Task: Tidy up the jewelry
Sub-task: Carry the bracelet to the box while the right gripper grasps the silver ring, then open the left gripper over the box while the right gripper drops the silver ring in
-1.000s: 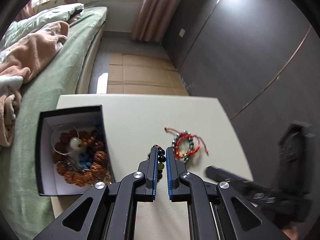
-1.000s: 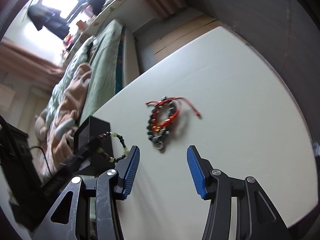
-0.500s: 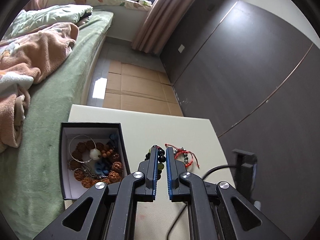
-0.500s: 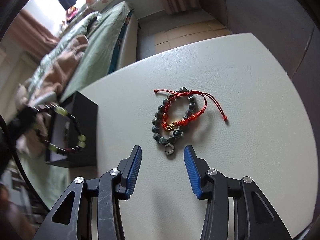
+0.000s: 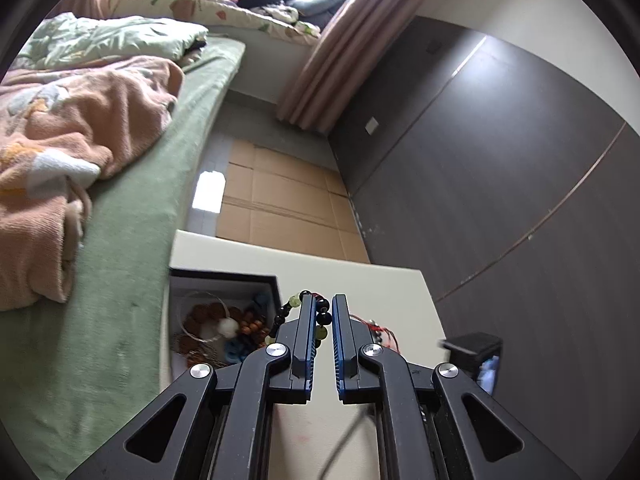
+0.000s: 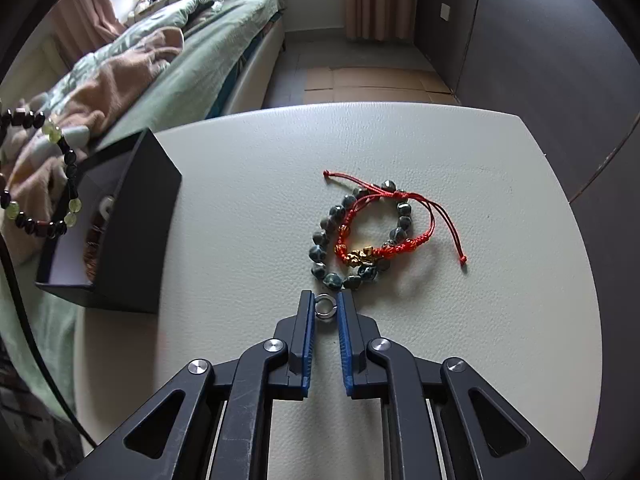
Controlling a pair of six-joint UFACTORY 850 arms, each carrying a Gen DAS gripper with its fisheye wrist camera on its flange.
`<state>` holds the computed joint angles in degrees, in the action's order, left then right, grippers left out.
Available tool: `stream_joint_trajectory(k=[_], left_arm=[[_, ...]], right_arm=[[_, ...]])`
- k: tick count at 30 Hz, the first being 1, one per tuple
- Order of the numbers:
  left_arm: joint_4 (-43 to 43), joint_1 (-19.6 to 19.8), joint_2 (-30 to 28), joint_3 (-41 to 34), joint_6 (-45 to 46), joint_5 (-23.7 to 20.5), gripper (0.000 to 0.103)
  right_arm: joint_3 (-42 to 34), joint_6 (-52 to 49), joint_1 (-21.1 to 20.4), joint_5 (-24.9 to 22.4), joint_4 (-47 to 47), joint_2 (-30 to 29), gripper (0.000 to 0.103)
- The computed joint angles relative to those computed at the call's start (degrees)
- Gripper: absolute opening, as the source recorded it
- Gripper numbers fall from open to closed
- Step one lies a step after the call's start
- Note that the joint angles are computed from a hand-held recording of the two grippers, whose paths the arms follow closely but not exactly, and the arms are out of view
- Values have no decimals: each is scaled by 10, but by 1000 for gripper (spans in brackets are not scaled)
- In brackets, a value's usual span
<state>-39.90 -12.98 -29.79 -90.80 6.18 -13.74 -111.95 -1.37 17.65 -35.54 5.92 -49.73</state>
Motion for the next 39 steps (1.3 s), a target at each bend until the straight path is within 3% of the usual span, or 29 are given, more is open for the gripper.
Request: stream_joint_trajectory(k=[4, 9, 10, 11, 13, 14, 21, 35, 37, 38, 39], left_arm=[[-3, 8, 5, 9, -4, 11, 8], [50, 21, -6, 0, -96, -5, 11], [22, 25, -8, -2, -76, -12, 19], [0, 29, -9, -1, -59, -16, 35], [25, 30, -2, 8, -93, -1, 57], [47, 30, 2, 13, -118, 9, 61], [27, 41, 11, 24, -111, 11, 61], [-13, 48, 19, 36, -78, 23, 61], [-7, 47, 19, 35, -80, 22, 61], [2, 46, 18, 34, -88, 21, 61], [9, 46, 18, 33, -93, 19, 61]], right_arm=[[26, -57, -10, 24, 79, 26, 12], [46, -132, -16, 50, 179, 50, 12], [49, -155, -17, 54, 208, 53, 12], [53, -178, -18, 57, 235, 58, 12], [57, -227, -19, 62, 295, 63, 12], [61, -258, -20, 63, 332, 67, 12], [56, -389, -14, 41, 507, 64, 12], [17, -455, 12, -16, 626, 25, 14], [-17, -407, 14, -41, 587, 1, 32], [-23, -391, 13, -44, 579, -4, 46], [-19, -384, 11, -38, 581, -4, 50]])
